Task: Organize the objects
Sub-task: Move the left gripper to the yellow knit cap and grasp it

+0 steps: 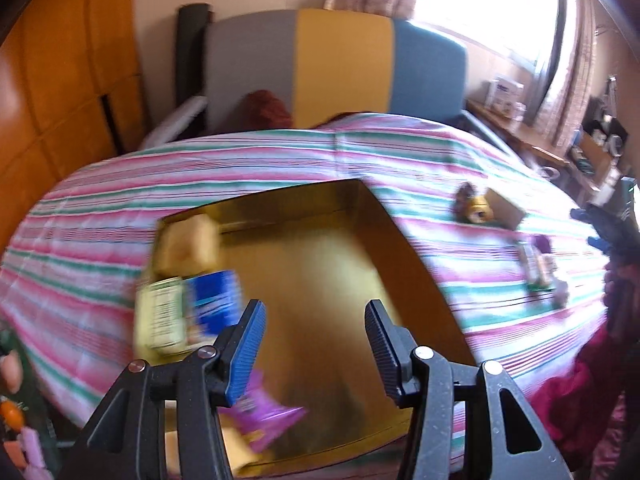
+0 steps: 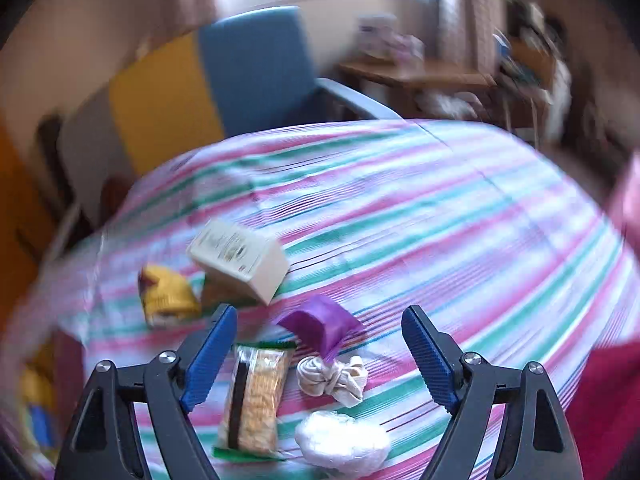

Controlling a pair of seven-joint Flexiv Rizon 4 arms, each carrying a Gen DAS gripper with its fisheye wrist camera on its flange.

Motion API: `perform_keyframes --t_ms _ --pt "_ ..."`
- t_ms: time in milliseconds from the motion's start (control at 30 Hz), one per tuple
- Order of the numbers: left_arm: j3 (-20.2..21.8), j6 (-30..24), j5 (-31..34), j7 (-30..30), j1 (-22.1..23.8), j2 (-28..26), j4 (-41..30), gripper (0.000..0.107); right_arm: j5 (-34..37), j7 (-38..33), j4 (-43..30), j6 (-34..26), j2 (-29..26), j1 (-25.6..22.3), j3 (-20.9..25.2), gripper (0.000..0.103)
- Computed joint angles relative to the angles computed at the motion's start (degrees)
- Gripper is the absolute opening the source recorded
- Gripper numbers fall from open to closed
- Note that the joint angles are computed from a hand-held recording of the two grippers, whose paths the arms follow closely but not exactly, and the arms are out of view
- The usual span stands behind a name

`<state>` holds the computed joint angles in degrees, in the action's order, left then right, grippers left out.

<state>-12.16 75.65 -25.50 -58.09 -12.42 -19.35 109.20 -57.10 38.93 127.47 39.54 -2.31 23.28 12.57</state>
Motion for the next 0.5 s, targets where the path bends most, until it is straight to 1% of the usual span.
perform_keyframes --t_ms 33,67,100,167,233,333,433,500 --pt "-0.98 -1.44 -0.69 0.49 0.08 -0.31 -0.88 0.052 -0.78 2.60 1.15 0.30 1.09 -0.34 -0.06 0.086" --pt "-1.30 -3.17 -0.57 0.41 -0.45 -0.94 -2.39 0.052 -0.41 3.66 1.67 -0.30 1.73 -0.46 0.18 0.086" --pt "-0.83 -4.26 0.62 -0.43 -1.61 -1.70 -4.01 0.052 -0.10 4.53 2.13 0.08 2.08 -0.66 0.31 0.086" --pt "-0.70 -5.99 2.29 -0.99 -3.20 -3.13 -6.82 0.052 -1.97 7.40 3.59 4.35 2.48 -1.85 -0.25 0.086" --pt "-1.08 -8.79 2.82 -1.56 -4.30 -4.66 -9.77 0.052 -2.41 8.12 3.84 5.82 2.49 -2.30 -0.20 0.088" --pt "-1.22 -14.57 3.41 -3.84 -6.09 -7.84 -15.69 0.052 -4.29 9.93 4.27 7.65 2.38 -2.78 -0.30 0.089" --pt "-0.96 -17.73 4.81 -6.26 -8.50 -11.64 -21.81 0.052 -6.42 12.72 5.17 8.30 3.15 -3.21 -0.21 0.090" --pt "-0.41 -20.32 6.51 -8.14 -10.35 -14.97 -26.94 0.052 -8.48 15.89 6.24 8.38 4.26 -3.74 -0.11 0.090"
